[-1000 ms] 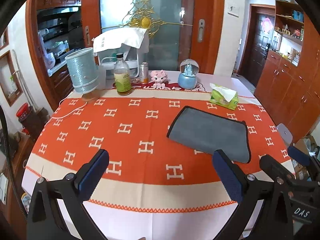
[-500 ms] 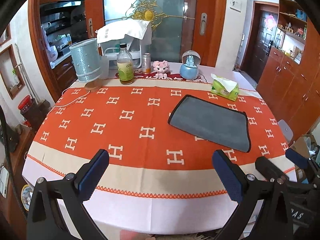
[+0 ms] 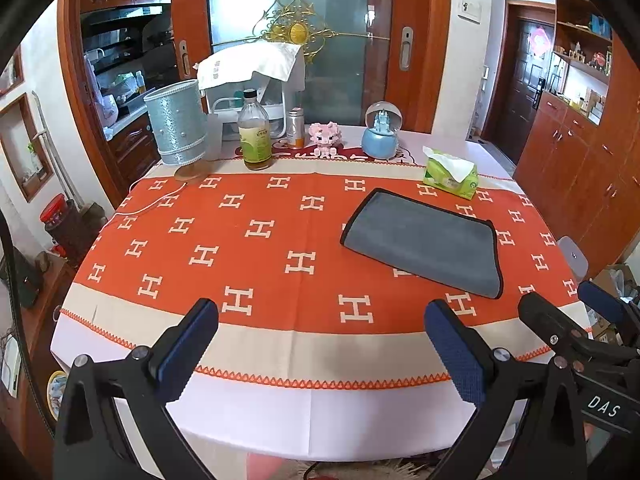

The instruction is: Fold towel

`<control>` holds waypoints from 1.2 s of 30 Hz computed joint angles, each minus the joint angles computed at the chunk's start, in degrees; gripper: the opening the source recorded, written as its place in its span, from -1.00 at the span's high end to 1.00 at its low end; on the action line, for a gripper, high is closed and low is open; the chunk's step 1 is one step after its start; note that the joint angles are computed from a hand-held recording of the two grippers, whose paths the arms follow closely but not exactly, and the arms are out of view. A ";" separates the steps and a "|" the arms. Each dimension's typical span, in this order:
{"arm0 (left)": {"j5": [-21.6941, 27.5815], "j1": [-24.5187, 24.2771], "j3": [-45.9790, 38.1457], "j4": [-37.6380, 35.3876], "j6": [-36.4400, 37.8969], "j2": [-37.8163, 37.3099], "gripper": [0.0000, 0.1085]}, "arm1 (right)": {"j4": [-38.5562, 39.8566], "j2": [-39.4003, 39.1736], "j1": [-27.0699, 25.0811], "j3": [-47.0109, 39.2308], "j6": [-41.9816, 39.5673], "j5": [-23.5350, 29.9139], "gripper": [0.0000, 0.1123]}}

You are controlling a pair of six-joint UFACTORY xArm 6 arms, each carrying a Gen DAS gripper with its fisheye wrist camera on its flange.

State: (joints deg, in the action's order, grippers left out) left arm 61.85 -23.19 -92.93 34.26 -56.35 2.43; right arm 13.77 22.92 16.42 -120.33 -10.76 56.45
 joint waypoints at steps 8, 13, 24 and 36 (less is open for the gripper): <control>0.16 -0.02 0.15 -0.48 0.28 -0.33 -0.89 | -0.93 -0.58 0.13 0.51 0.68 0.05 -0.83; 0.48 -0.14 -0.14 0.26 -0.09 -0.04 -0.89 | -1.48 -1.45 0.27 1.75 0.70 -0.90 -0.83; 0.90 -0.22 -0.42 0.19 0.02 0.16 -0.89 | -1.49 -1.67 0.29 2.08 0.60 -1.04 -0.83; 1.02 -0.25 -0.36 0.20 -0.10 0.08 -0.89 | -1.52 -1.60 0.26 1.96 0.66 -0.74 -0.83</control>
State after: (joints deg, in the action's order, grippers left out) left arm 62.87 -23.45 -93.30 34.46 -56.45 2.51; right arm 12.25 21.32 16.68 -118.37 -10.10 55.71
